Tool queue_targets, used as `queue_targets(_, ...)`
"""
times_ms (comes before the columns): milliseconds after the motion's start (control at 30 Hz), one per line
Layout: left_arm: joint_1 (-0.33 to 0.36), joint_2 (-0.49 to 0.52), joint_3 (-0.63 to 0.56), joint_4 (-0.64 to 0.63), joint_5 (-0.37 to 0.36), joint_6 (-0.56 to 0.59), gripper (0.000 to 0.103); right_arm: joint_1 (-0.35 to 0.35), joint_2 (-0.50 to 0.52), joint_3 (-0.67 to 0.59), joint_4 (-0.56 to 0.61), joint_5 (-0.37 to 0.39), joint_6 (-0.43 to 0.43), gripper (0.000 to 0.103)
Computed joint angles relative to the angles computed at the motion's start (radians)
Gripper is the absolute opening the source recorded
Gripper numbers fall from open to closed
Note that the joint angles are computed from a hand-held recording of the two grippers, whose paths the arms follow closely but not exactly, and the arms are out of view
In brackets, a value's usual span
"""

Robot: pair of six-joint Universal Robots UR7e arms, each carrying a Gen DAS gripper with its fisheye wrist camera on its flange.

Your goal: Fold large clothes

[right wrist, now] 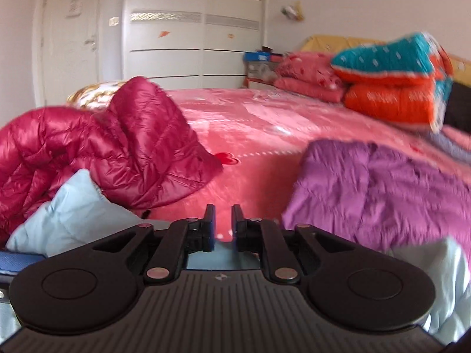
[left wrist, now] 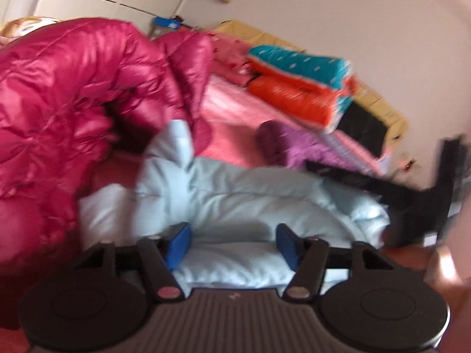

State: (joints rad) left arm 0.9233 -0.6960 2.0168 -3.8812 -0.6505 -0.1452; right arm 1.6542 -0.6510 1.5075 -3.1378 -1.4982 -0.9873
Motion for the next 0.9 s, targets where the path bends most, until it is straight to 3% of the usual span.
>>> queue_targets(67,-0.001,0.0,-0.002,0.023,0.046,-0.023,0.046,-0.006,-0.019,0.013,-0.026,-0.005,0.05,0.044)
queue_targets(100,-0.002,-0.002,0.001,0.029,0.065,-0.04,0.041,-0.009,-0.033,0.03,-0.061,-0.012,0.069,0.072)
queue_targets(133,0.0,-0.004,0.007,0.027,0.076,-0.055,0.037,-0.014,-0.049,0.053,-0.103,-0.01,0.079,0.085)
queue_targets(333,-0.008,-0.003,0.015,0.038,0.131,-0.093,0.031,-0.061,-0.153,0.192,-0.264,-0.047,0.073,0.087)
queue_targets(467,-0.01,0.003,0.009,0.038,0.148,-0.096,0.031,-0.074,-0.159,0.197,-0.189,-0.134,0.038,0.081)
queue_targets(500,-0.011,0.003,0.006,0.038,0.15,-0.096,0.031,-0.071,-0.145,0.185,-0.177,-0.166,0.022,0.073)
queue_targets(667,-0.015,0.031,-0.029,-0.036,0.136,-0.032,0.048,-0.053,-0.063,0.092,-0.147,-0.202,0.044,0.066)
queue_targets(800,-0.018,0.054,-0.052,-0.167,0.07,0.104,0.062,-0.047,-0.011,-0.002,-0.045,-0.188,0.125,0.067)
queue_targets(900,-0.018,0.066,-0.063,-0.218,0.014,0.173,0.065,-0.043,0.029,-0.034,-0.025,-0.179,0.133,0.068)
